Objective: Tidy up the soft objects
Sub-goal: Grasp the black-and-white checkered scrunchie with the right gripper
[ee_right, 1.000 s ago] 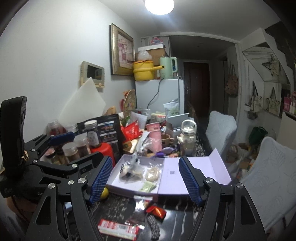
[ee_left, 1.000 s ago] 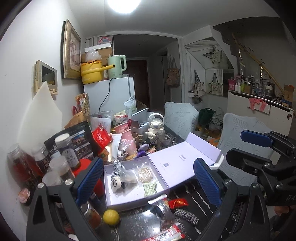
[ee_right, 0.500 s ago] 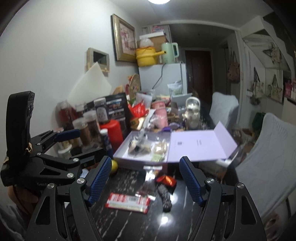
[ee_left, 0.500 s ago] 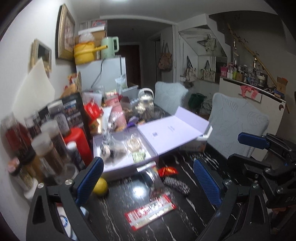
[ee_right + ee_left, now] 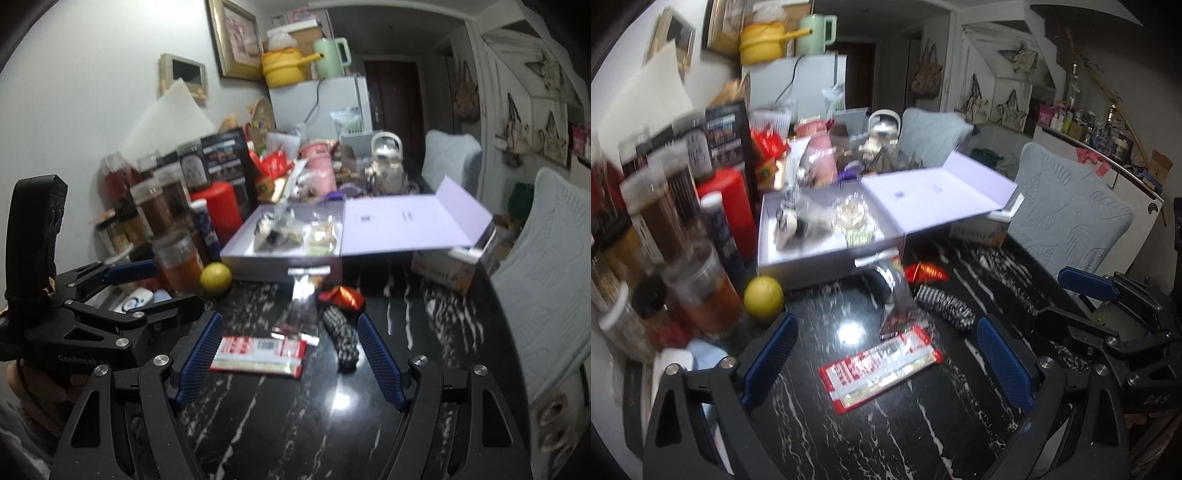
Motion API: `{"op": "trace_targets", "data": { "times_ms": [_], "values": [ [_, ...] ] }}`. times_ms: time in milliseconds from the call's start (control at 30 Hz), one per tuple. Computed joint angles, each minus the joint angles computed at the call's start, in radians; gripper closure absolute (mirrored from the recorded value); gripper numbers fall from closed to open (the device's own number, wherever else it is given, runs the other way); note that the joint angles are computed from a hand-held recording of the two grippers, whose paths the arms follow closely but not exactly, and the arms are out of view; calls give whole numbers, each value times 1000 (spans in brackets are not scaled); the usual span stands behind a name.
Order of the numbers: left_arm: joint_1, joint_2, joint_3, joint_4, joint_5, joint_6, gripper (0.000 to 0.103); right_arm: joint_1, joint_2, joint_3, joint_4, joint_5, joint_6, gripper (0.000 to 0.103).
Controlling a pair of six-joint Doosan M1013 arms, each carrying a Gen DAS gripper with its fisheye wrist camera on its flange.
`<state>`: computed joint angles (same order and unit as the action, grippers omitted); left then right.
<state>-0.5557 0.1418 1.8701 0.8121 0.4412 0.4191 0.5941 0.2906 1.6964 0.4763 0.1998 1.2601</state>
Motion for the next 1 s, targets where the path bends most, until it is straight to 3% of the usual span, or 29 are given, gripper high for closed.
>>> {"op": "trace_targets", "data": {
  "times_ms": [233,667,1000],
  "values": [
    [31,40,-1,-130,-18,72,4,-15,47,-20,18,56,30,27],
    [81,125,-47,-295,-34,194,4,-34,164,-126,-123,155,141,32],
    [111,192,-117,-457,-25,376,4,-50,244,-218,-201,245,192,42]
  ]
}}
